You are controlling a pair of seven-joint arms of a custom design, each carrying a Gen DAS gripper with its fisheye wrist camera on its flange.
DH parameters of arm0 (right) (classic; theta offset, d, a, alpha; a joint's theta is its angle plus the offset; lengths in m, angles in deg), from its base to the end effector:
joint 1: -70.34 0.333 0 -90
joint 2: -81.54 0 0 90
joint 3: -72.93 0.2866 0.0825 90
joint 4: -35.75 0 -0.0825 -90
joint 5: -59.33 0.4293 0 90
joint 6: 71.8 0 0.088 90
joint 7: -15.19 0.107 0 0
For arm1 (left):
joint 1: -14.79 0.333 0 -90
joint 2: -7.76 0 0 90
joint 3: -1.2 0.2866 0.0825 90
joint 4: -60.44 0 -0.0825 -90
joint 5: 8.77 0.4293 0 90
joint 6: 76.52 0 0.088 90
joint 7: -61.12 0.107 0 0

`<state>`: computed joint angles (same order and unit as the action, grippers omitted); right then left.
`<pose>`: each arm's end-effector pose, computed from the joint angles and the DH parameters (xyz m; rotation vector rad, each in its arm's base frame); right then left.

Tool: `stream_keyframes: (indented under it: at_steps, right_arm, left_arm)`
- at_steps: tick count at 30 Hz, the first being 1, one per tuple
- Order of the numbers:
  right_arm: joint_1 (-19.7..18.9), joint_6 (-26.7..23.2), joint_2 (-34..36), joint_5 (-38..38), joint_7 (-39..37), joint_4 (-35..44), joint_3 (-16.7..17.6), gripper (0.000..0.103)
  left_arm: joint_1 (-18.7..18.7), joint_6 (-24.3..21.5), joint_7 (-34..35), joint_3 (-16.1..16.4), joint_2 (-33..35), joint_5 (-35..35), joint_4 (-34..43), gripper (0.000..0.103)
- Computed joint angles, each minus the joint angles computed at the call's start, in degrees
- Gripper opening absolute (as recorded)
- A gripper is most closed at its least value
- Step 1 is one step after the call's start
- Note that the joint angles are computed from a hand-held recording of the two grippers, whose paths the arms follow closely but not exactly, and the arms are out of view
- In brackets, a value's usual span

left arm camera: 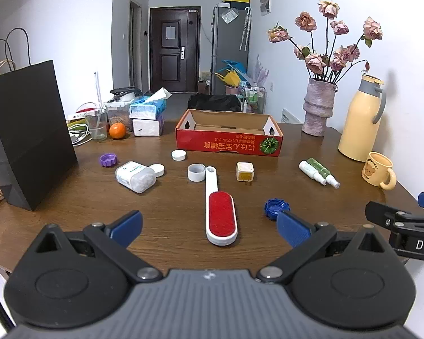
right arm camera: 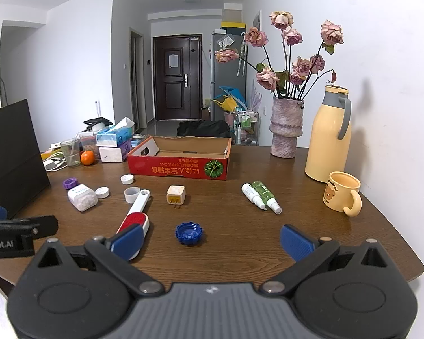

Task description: Organize rigid objects

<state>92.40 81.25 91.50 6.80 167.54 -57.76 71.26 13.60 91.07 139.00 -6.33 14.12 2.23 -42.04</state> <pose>0.6504 0.2687 0.5674 -1.5065 1.6318 -0.9638 0.6741 -0.1115 0.5676 -1.5340 1.6889 -0.9698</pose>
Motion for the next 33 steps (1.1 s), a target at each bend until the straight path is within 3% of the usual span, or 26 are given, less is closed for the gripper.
stream_keyframes:
  at_steps: [33]
  right_arm:
    - [0.12,-0.04,0.21,0.33,-0.25,0.10,-0.13,0.103]
  left_arm:
    - [0.11,0.22,0.04,0.03,-0.07,0.30,-0.09,0.103]
